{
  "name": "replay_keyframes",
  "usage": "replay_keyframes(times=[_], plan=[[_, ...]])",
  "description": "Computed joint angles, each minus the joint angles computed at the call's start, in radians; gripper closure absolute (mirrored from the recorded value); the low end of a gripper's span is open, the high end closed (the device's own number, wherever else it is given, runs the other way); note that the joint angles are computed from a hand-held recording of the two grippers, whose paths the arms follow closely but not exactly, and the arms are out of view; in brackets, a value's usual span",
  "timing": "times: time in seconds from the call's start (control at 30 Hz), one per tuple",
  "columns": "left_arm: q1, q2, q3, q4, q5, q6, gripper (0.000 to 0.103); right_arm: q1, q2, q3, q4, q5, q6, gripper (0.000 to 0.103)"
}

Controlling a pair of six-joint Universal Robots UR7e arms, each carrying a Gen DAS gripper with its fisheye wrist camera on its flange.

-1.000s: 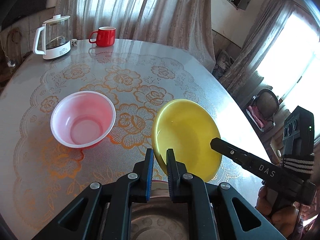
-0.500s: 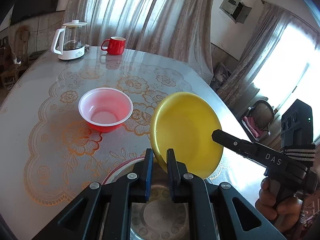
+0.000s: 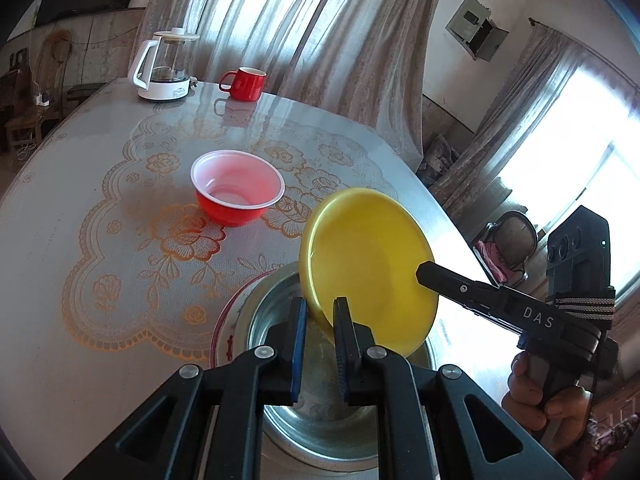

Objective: Organize plates and bowls
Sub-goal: 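Lift the yellow bowl with the left tool and carry it over the steel bowl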

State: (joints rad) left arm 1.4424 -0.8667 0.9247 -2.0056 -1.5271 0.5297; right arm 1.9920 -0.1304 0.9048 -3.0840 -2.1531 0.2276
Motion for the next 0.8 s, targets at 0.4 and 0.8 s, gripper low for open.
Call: replay_keyframes(times=[0.4,0.8], plan=[[0.025,-0.055,0.073,0.016,0.004,0.003,0.09,0.013,-0.018,0.077,-0.001,0.018,0.039,0.092],[0.032,-0.068,0.092,0.033,0.013,0.003,0.09,0.015,-0.03,0.119,0.0,0.018,0.075,0.091]])
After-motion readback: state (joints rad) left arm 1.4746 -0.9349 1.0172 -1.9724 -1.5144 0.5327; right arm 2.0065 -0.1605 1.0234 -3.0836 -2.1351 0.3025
